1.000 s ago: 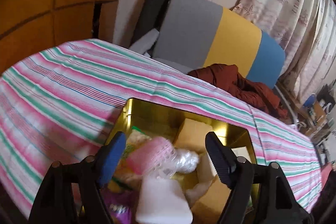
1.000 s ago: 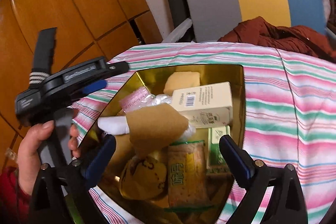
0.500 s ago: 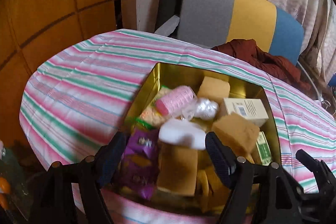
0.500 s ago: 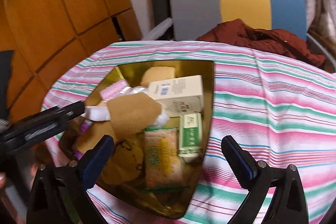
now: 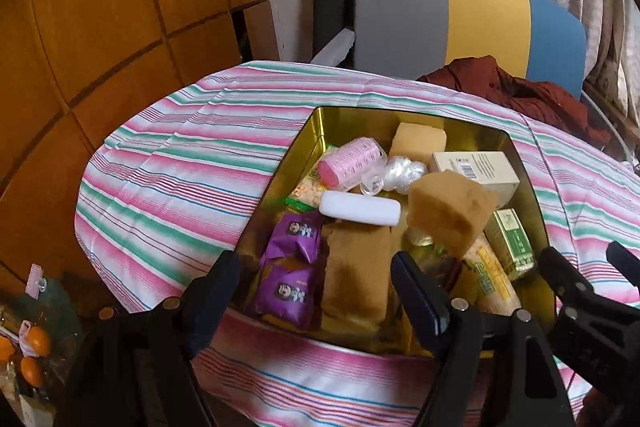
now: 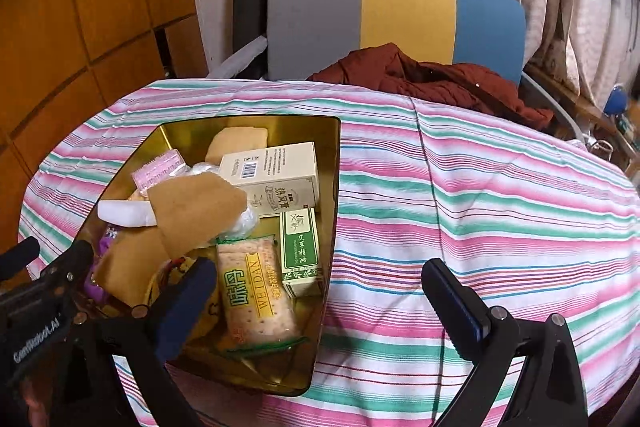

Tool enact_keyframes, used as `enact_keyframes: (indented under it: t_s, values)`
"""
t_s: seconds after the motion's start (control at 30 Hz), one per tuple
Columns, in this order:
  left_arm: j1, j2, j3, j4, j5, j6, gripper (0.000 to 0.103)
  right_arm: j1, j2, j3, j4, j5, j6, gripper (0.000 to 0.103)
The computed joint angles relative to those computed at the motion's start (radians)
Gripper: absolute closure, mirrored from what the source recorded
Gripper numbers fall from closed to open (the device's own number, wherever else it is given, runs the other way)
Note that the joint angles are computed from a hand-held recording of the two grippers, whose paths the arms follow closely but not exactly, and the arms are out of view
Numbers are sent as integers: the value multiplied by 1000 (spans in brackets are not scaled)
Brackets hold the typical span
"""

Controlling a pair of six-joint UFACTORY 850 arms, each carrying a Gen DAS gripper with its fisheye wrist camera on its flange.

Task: Organize objects
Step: 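Lift both open tools away from the filled tin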

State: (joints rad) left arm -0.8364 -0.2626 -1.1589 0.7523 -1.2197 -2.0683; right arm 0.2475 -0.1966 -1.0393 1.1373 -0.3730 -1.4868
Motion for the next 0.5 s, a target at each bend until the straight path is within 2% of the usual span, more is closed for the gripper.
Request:
enact_keyframes:
  t_s: [0.23,0.43,0.5]
  values:
    - [-18,-2,-13,-22,-34,-9,24,17,14,14,-28,37,30,0]
    - [-20,9,-7,-27,-15,-5,24,24,23,22,-22,50,29,0]
    - [-24,5,-12,-25,-30,-12,24,25,23,22,-31,48,40,0]
